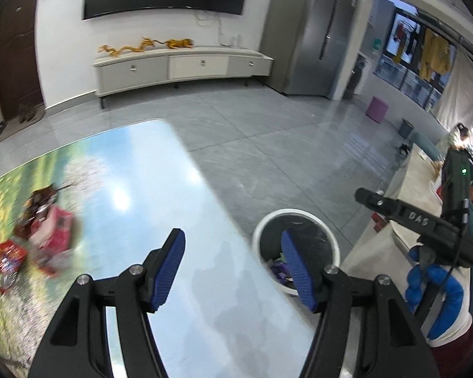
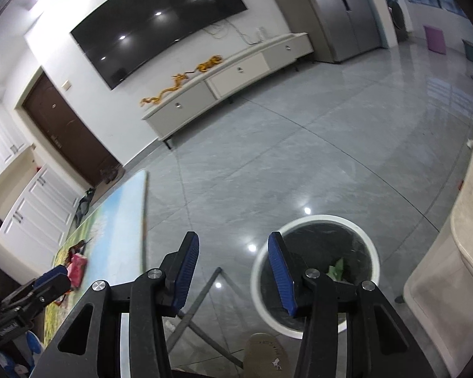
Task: Collect trash
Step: 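Move both open grippers back over the table, then grasp the red-clear wrapper with the left gripper while the right grasps the pink carton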
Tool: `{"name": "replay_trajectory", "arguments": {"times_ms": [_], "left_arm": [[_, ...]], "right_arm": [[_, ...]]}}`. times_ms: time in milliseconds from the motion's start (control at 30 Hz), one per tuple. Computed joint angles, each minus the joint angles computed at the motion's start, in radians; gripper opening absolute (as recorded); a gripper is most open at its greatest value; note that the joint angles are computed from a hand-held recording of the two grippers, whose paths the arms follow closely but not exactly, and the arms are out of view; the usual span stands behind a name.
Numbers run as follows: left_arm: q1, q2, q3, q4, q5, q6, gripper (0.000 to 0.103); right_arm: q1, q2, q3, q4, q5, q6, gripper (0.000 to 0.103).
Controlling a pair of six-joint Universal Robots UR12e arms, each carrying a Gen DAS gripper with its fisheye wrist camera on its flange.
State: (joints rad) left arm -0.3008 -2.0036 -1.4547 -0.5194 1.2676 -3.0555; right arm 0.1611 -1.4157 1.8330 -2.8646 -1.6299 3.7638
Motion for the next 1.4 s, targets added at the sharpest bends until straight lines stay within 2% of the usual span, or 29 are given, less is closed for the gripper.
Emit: {"name": "replay_trajectory", "arguments": {"times_ms": [400, 633, 767, 1167, 1400], "left_arm": [[0.122, 0.062, -0.124, 0.091, 0.034, -0.135, 0.062], [0.192, 0.066, -0.156, 0.100, 0.074, -0.217, 0.062], [0.222, 0.059, -0.157, 0.093, 0.055, -0.258, 0.062], [0.218, -0.003, -0.091, 0.050, -0.036, -0.273, 0.062], [0.215, -0.036, -0.049, 0.028, -0.030, -0.263, 0.062]], "right_arm": [[0.076, 0.094, -0.156, 0.049, 0.038, -0.103, 0.045], [0.107, 0.159, -0.234, 0.089, 0.086, -0.159, 0.046], [0.119, 0.197, -0.279, 0.122, 0.121, -0.185, 0.048], [0.164, 0.351, -0.494, 0.254, 0.237, -0.294, 0.053], [0.174, 0.443, -0.617, 0.327, 0.308, -0.299, 0.054]]}}
